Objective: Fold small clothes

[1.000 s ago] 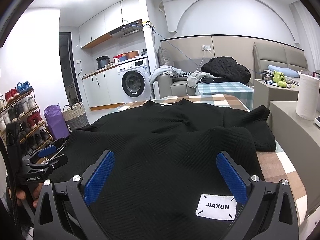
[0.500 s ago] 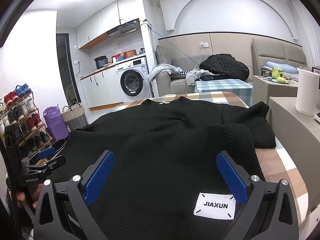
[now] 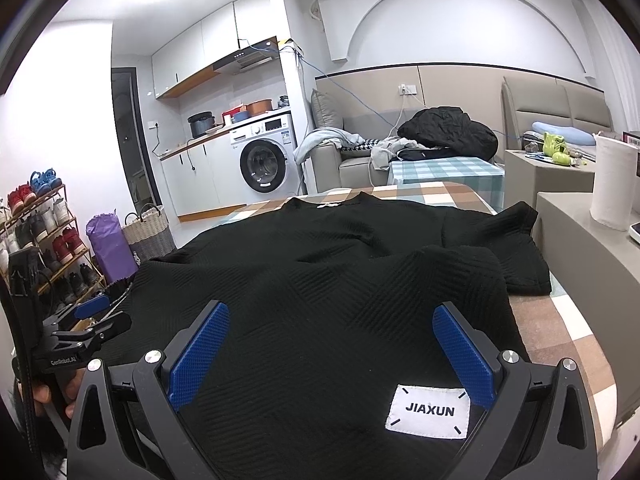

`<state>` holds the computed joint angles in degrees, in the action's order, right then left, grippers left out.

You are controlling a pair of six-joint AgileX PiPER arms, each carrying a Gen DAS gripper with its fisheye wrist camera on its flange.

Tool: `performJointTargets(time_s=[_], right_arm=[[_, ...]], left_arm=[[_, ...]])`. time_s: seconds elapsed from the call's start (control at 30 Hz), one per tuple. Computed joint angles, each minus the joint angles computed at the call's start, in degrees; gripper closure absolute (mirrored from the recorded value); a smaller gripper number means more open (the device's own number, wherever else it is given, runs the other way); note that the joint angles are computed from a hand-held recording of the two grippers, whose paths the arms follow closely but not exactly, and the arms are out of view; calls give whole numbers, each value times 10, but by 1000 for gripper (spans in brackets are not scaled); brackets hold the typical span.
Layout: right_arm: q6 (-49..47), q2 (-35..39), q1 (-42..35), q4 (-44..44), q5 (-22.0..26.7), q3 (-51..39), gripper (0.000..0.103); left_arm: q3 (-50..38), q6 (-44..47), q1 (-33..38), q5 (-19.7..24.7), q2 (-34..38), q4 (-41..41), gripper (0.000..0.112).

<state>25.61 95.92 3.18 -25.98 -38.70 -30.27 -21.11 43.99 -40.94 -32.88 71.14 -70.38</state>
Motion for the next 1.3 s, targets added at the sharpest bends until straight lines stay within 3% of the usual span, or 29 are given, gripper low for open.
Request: performJointTargets(time_s=[0.53, 0.73, 0.87, 0.97, 1.1, 1.3], right_arm=[[-36, 1, 7, 26, -11, 5, 0], [-20, 4, 4, 21, 2, -4, 0], [60, 6, -22, -59, 2, -17, 0], [167, 7, -47, -160, 22, -43, 0], [249, -3, -50, -241, 93, -83, 0], [284, -33, -60, -259, 187, -128, 0]], left_arm=[[2, -7, 1, -1, 0, 6, 10], [6, -21, 47, 41, -16, 38, 10], [5, -18, 72, 69, -23, 48, 10], [1, -13, 85, 80, -26, 53, 10], [-16, 58, 114, 115, -44, 9, 10], [-66, 236, 176, 155, -45, -127, 10]])
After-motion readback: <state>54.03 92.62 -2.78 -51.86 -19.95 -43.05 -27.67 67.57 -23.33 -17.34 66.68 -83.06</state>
